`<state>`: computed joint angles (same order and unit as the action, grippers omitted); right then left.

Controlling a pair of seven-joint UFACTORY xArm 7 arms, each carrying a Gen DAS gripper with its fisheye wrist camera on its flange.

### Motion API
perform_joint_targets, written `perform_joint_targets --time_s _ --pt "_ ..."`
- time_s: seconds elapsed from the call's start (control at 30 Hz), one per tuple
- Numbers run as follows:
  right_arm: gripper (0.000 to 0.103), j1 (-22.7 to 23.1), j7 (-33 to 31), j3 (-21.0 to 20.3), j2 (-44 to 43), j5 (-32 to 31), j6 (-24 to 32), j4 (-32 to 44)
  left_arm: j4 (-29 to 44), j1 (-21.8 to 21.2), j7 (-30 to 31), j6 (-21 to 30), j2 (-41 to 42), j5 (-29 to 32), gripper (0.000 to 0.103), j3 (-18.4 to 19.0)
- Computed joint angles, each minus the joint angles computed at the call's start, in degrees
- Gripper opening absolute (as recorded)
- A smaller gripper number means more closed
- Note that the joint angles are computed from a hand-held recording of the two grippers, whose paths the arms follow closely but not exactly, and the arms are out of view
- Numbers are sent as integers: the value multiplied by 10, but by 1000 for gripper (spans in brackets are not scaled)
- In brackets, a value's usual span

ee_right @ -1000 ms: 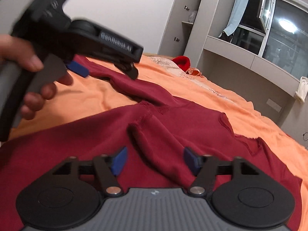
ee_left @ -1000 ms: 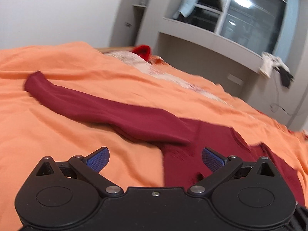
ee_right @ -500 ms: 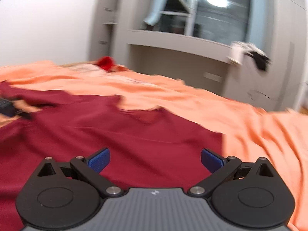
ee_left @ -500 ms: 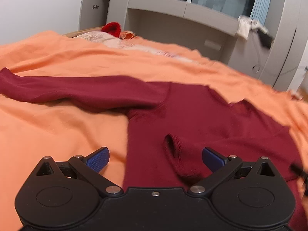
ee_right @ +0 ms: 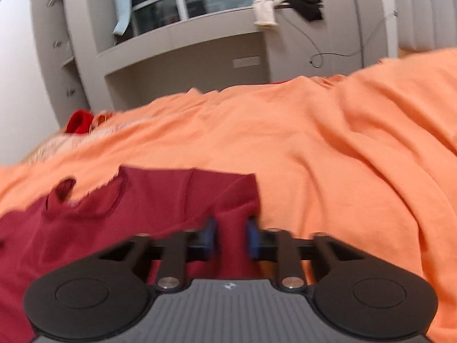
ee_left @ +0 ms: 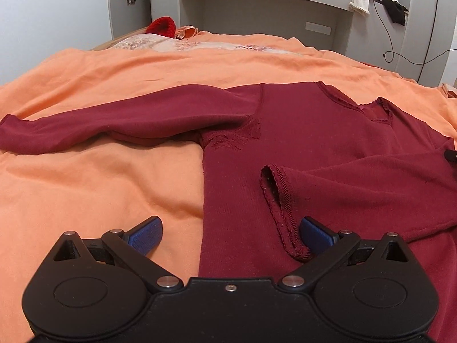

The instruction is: Fold small clothes

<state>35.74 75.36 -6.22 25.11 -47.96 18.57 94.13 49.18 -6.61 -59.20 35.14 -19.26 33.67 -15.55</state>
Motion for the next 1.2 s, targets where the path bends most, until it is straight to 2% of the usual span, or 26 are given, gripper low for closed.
perform_joint_targets --time_s 0.13,0.2,0.27,0.33,0.4,0.5,0.67,0.77,0.87,0.93,1.1,1.17,1.2 --pt "12 3 18 -5 -9 -16 3 -19 -2 -1 10 -7 0 1 102 2" --pt "16 7 23 -5 -10 -26 15 -16 -4 -2 16 -8 0 4 102 2" --pt "26 7 17 3 -17 -29 31 -17 -7 -3 24 -11 -2 4 102 2" --pt "46 3 -4 17 -27 -28 41 -18 -12 -3 30 -17 -6 1 102 5" --pt "57 1 -15 28 -55 -40 35 -47 -18 -3 37 -24 -11 -5 102 7" --pt "59 -8 -28 52 -103 -55 24 -104 -23 -1 48 -33 -16 -14 102 8" --pt "59 -26 -52 94 -137 -52 68 -154 -29 9 47 -41 -19 -12 102 0" --pt "59 -30 -14 102 -145 -82 77 -169 -32 11 49 -45 -21 -10 102 -3" --pt "65 -31 30 109 -159 -129 90 -181 -45 9 62 -62 -31 -17 102 3" --pt "76 -34 66 117 -174 -171 92 -196 -57 8 76 -78 -40 -29 102 9" --pt "93 -51 158 146 -215 -264 85 -231 -98 14 104 -129 -77 -66 102 20" --pt "103 -58 197 159 -229 -300 75 -238 -116 43 83 -146 -100 -69 102 6" --pt "103 -62 217 165 -234 -315 71 -241 -123 62 67 -150 -112 -65 102 -7"
